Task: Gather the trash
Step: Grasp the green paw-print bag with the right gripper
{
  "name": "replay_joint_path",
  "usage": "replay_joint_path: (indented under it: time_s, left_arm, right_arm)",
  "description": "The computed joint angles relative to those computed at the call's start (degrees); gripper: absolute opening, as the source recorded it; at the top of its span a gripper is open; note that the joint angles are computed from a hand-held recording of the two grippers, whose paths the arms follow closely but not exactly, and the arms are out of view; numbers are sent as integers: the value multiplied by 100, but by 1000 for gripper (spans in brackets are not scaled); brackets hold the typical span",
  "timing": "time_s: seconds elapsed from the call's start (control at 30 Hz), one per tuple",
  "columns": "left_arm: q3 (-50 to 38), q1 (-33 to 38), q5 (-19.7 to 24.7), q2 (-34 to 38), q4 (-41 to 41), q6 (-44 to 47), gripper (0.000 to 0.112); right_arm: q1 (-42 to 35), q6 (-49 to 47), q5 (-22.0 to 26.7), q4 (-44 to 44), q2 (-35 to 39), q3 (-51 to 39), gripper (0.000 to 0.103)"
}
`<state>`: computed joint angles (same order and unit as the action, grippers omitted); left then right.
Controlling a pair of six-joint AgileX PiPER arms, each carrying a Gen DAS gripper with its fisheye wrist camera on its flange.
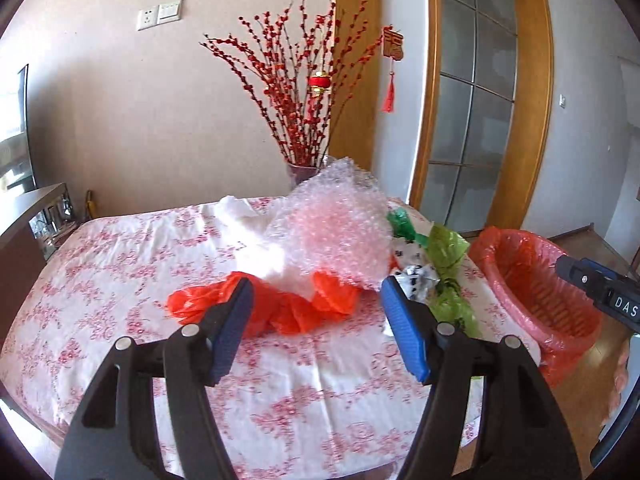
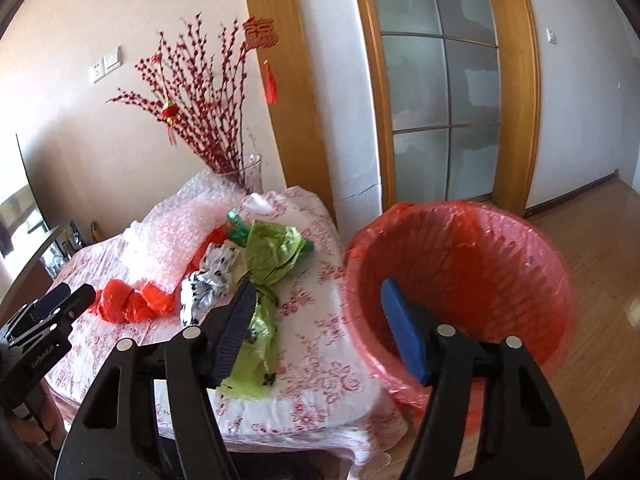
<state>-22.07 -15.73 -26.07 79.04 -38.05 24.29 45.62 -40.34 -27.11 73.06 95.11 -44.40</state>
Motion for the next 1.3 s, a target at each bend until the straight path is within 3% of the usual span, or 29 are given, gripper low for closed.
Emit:
replay_joint_path:
  time_s: [0.33, 0.6, 0.77, 0.83, 0.93, 1.23, 1.3]
  left_arm:
    - [470, 1610, 165, -86, 2305, -1750, 65]
    - [515, 2330, 164, 65, 3384, -2642, 65]
    - [497, 2466, 140, 183, 3660, -2892, 65]
    - [485, 2440, 143, 219, 3672, -2918, 65]
    - [444, 2387, 161, 285, 3718, -2990, 65]
    - [313, 2057, 219, 439, 3279, -2667, 65]
    - [280, 2000, 231, 479, 3170, -2580, 65]
  right_arm:
    - [119, -1106, 812, 1106, 1423, -1345, 39]
    - [19, -2092, 925, 2174, 1986, -1908, 39]
    - [26, -2332, 849, 2350, 2097, -1982, 34]
    - [47, -2373, 768, 2351, 2099, -1968, 20]
    - [5, -2198, 830, 2201, 2060, -1888, 8]
    - [12, -963, 768, 961, 1774, -1428, 3]
    - [-33, -1111, 856, 1042, 1761, -1457, 3]
